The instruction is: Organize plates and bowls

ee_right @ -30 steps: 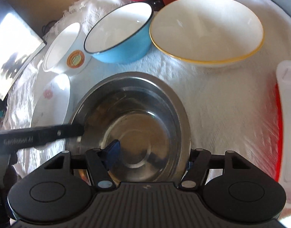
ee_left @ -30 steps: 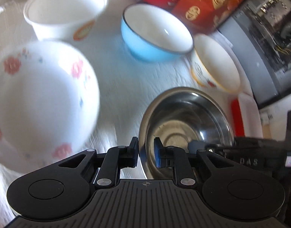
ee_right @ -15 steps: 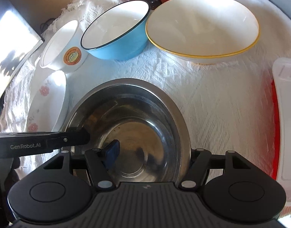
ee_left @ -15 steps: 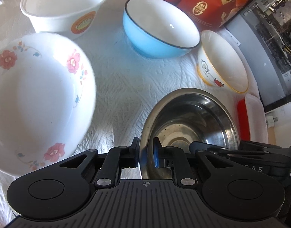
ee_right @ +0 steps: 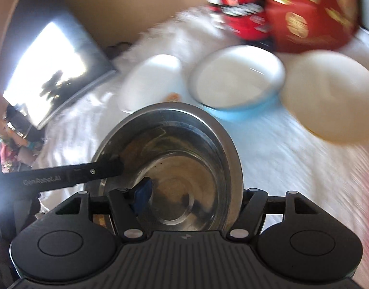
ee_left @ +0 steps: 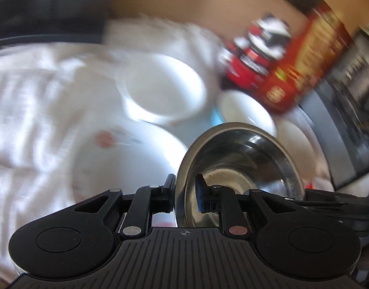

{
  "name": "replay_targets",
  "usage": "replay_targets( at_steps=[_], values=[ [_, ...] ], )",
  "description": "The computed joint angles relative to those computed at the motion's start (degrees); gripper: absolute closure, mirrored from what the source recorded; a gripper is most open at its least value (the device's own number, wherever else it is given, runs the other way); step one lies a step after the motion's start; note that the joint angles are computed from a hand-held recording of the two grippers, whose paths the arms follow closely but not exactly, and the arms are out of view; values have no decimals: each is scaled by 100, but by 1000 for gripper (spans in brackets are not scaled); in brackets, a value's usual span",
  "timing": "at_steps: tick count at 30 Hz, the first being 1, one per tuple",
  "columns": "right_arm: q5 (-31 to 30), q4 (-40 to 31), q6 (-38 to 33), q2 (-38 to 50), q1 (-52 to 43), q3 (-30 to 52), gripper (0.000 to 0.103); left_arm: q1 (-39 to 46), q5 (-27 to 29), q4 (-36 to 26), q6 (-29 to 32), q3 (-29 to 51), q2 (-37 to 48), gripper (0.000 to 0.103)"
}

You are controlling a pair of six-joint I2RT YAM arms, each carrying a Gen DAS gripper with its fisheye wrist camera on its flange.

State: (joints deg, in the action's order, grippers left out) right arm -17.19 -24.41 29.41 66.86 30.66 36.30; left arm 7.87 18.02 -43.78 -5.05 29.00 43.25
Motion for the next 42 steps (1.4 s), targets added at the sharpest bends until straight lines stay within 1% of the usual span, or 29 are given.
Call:
replay_targets(
  at_steps=[3,5,6,8,10,13,16,19,22,24,28,30,33,34,35,38,39,42],
  values=[
    [362,382,122,798,745,622,35,1360,519,-164,949,142,238,84],
    [515,525,142,1455,1130,1071,35,1843,485,-66,1336,140,413,83],
    [536,589,153,1806,1271,1287,35,1960,396,56,1447,83,478,83],
    [310,649,214,2435,1383,1688,35,2273,305,292,1674,-8,800,83],
    [238,676,274,2943,1527,2025,35,2549,313,488,1871,-131,1089,83],
    [490,602,182,3389,1775,2403,35,2760,240,795,2036,-259,1419,84],
    [465,517,144,3702,1828,2643,35,2796,262,1063,2102,-337,1628,85],
    [619,454,98,3872,1824,2778,35,2715,156,1241,2169,-378,1641,85],
    [886,448,69,3950,1849,2820,34,2709,234,1370,2251,-387,1673,85],
    [941,469,38,3995,1841,2850,34,2784,332,1352,2328,-322,1733,85],
    [1046,472,-56,3982,1826,2844,34,2844,166,1318,2445,-218,1744,84],
    [1127,461,-115,3877,1809,2770,34,2923,74,1339,2498,-178,1768,84],
    [1407,538,-244,3492,1791,2441,28,3055,-36,1362,2621,-151,1915,84],
    [1508,602,-283,3346,1781,2293,28,3095,-11,1379,2659,-151,2005,84],
    [1572,637,-309,3231,1766,2171,28,3168,103,1371,2680,-122,2169,84],
    [1500,718,-281,3126,1682,1941,26,3559,776,1126,2707,87,2780,84],
    [1429,718,-237,3176,1643,1919,26,3592,876,1086,2663,103,2831,84],
    [1341,728,-61,3379,1592,1931,26,3602,942,1108,2670,71,2755,84]
  ],
)
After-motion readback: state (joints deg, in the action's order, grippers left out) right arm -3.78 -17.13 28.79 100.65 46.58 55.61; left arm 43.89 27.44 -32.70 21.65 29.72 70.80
